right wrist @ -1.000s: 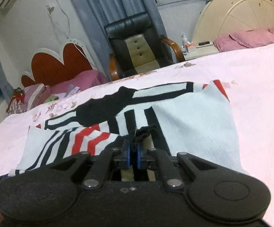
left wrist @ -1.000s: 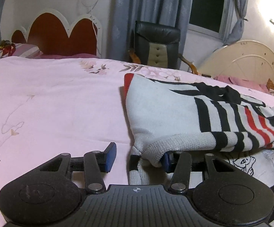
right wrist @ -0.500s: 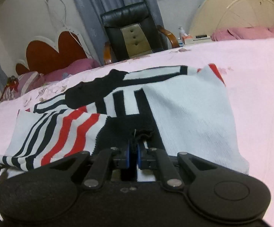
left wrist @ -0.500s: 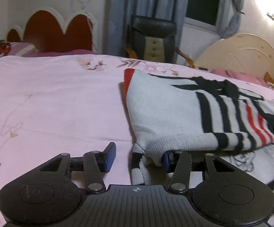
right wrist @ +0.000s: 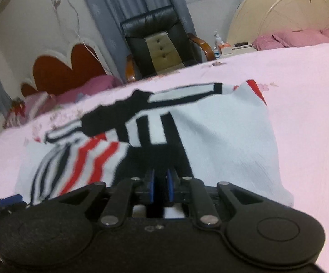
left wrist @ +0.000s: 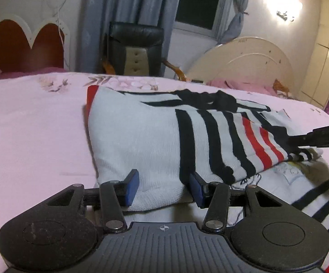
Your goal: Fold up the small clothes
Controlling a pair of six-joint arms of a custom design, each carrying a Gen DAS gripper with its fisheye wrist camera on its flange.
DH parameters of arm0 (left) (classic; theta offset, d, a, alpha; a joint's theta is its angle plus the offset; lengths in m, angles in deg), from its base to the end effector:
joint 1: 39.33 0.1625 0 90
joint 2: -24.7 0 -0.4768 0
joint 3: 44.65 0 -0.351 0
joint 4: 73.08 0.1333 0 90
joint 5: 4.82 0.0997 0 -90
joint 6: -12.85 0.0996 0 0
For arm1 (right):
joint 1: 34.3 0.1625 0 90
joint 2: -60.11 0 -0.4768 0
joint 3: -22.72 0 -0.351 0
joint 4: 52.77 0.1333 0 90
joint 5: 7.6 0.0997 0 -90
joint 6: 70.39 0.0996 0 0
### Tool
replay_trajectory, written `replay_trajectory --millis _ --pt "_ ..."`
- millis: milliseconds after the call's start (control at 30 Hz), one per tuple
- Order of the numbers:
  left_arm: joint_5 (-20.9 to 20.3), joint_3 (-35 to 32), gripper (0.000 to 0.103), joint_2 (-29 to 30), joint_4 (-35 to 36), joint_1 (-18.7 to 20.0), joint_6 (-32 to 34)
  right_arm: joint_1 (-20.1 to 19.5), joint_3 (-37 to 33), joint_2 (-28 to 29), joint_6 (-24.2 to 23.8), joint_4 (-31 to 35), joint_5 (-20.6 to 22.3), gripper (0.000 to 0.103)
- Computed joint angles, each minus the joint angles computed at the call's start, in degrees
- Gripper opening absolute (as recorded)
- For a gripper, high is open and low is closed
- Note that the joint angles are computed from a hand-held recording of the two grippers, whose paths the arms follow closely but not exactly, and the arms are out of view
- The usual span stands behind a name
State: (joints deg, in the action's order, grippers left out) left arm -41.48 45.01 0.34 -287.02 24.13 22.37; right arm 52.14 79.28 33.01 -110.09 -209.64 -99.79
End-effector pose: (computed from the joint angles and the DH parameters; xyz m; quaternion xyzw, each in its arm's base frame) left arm -0.1148 -0.7069 0.0945 0.0322 0.8089 -0.4907 0.3223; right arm 0.0752 -0.8761 0.1886 0.2879 -0.9022 0.2914 0.1350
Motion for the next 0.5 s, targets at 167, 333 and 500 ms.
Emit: replay_trajectory --millis 167,333,500 --pt "-0.78 -3.39 0.049 -0.53 -4.66 0.28 5.11 0.13 1.34 -0.82 -1.68 -3.78 2.59 0.014" --pt "-2.03 -13.79 0.049 0.26 4.86 3.43 6.92 1.44 -4.62 3.04 -3.09 -2.88 0.34 0.015" --pt "0.93 -19.48 0.049 1.31 17.19 5.65 4.84 1.78 -9.42 6.01 -0.73 -1.7 -4.12 0.035"
